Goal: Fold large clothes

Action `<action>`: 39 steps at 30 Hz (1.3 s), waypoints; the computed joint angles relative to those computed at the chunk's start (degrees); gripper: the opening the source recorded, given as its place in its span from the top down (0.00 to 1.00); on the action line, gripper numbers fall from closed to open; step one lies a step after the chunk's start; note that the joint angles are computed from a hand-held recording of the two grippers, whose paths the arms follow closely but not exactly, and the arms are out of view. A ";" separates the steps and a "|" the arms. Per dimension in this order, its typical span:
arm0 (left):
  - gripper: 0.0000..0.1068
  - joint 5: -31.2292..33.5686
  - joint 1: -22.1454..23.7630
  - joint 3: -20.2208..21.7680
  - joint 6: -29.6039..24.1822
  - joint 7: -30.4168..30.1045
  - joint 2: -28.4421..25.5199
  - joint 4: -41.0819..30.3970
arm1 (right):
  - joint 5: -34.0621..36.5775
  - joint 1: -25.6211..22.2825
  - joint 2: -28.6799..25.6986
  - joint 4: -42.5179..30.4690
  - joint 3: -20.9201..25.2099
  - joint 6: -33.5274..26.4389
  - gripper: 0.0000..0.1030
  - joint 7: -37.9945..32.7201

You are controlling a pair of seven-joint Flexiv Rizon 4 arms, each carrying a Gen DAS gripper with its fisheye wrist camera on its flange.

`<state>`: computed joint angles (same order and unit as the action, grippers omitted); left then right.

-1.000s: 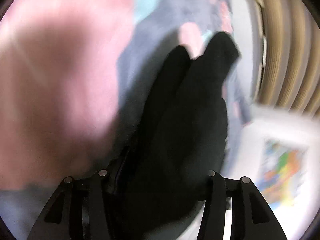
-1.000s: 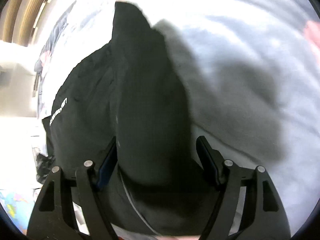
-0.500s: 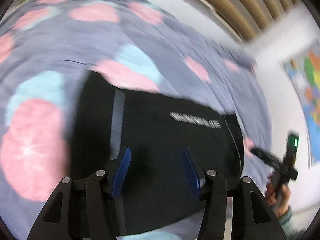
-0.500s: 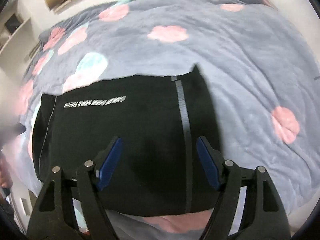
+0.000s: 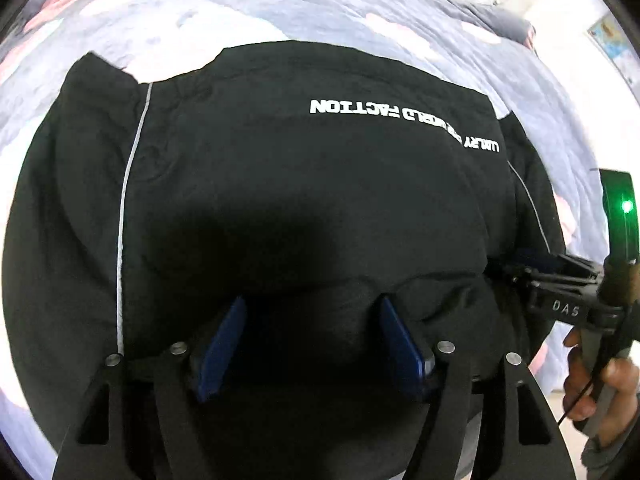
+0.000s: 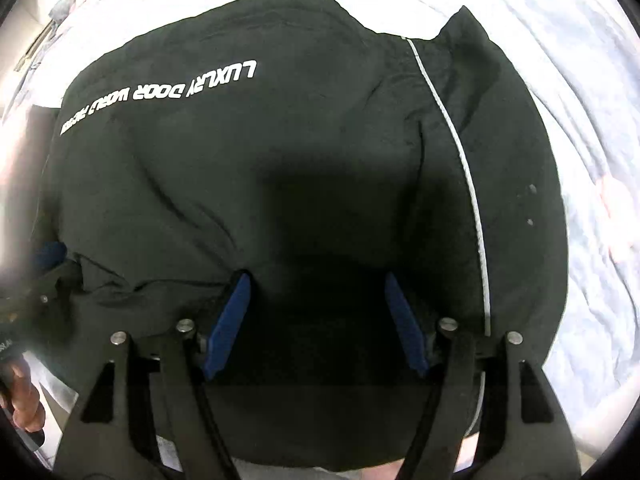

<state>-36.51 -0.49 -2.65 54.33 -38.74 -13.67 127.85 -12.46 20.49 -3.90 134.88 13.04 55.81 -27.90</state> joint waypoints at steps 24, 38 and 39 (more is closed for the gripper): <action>0.35 15.39 0.11 7.07 -2.44 -13.05 27.70 -3.68 | -15.06 5.59 15.11 -16.83 7.85 -32.06 0.24 12.60; 0.35 15.03 -1.97 8.32 -4.35 -17.28 31.41 -2.65 | -17.85 6.86 16.97 -17.97 8.65 -36.80 0.19 16.89; 0.35 15.28 -1.93 8.33 -4.99 -17.65 31.47 -2.72 | -17.77 6.88 16.98 -18.06 8.69 -36.99 0.19 17.08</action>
